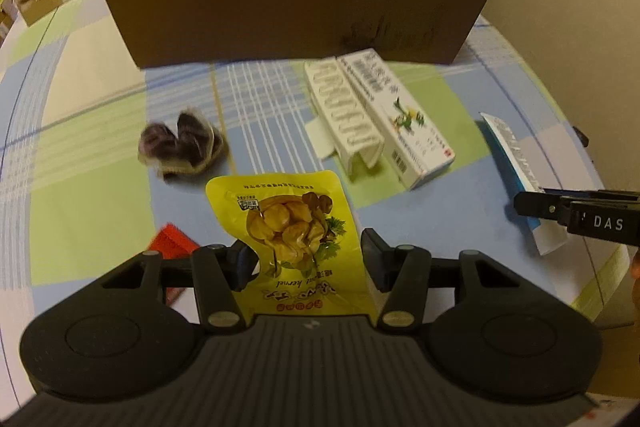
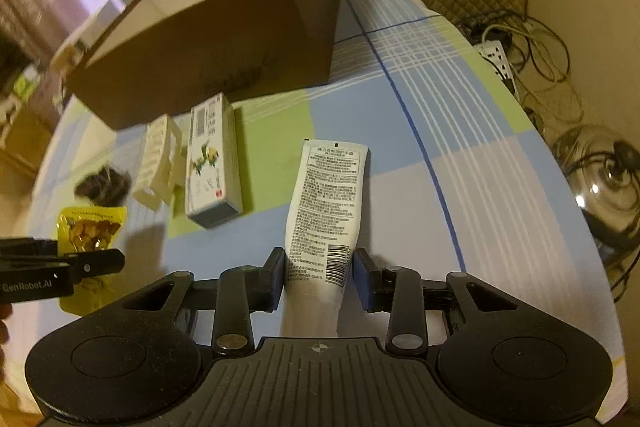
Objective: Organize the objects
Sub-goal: 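Carry yellow packet with left tool while right tool carries white tube into brown box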
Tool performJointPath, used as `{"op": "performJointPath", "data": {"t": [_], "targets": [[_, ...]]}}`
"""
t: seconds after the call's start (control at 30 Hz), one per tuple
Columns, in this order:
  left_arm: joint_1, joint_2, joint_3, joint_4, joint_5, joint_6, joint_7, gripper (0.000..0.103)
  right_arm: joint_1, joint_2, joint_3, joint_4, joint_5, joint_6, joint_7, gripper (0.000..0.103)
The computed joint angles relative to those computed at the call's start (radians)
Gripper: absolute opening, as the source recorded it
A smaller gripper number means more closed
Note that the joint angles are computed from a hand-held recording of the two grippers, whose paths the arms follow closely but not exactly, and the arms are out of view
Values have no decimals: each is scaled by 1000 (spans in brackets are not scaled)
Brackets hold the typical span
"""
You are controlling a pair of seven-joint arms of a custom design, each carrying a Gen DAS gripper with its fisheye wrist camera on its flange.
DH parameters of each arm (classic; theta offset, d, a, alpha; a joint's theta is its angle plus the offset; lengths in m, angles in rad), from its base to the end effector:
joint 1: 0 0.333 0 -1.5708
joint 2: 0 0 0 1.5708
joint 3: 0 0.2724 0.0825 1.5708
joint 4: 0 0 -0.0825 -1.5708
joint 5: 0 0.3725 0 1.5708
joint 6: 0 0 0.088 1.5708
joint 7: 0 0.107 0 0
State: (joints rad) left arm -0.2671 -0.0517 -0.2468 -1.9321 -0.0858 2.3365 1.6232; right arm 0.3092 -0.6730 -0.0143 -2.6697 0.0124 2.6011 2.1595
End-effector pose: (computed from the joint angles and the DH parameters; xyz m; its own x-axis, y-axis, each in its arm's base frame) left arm 0.4987 -0.2856 0.5162 -0.5088 -0.8597 0.0460 -0.7828 0.4397 -0.4403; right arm 0.3840 0.1163 0.4806 -0.1993 -0.9219 -0.3322 -0.8183 0.3431 -0.4612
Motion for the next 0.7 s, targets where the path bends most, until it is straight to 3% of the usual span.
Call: {"op": "performJointPath", "data": {"t": [0.5, 0.7], "targets": [[22, 30, 19, 93, -68, -3, 110, 50, -38, -23, 34, 45, -37, 15, 140, 33], [35, 47, 27, 140, -90, 9, 122, 50, -49, -1, 28, 100, -67, 61, 141, 33]]}}
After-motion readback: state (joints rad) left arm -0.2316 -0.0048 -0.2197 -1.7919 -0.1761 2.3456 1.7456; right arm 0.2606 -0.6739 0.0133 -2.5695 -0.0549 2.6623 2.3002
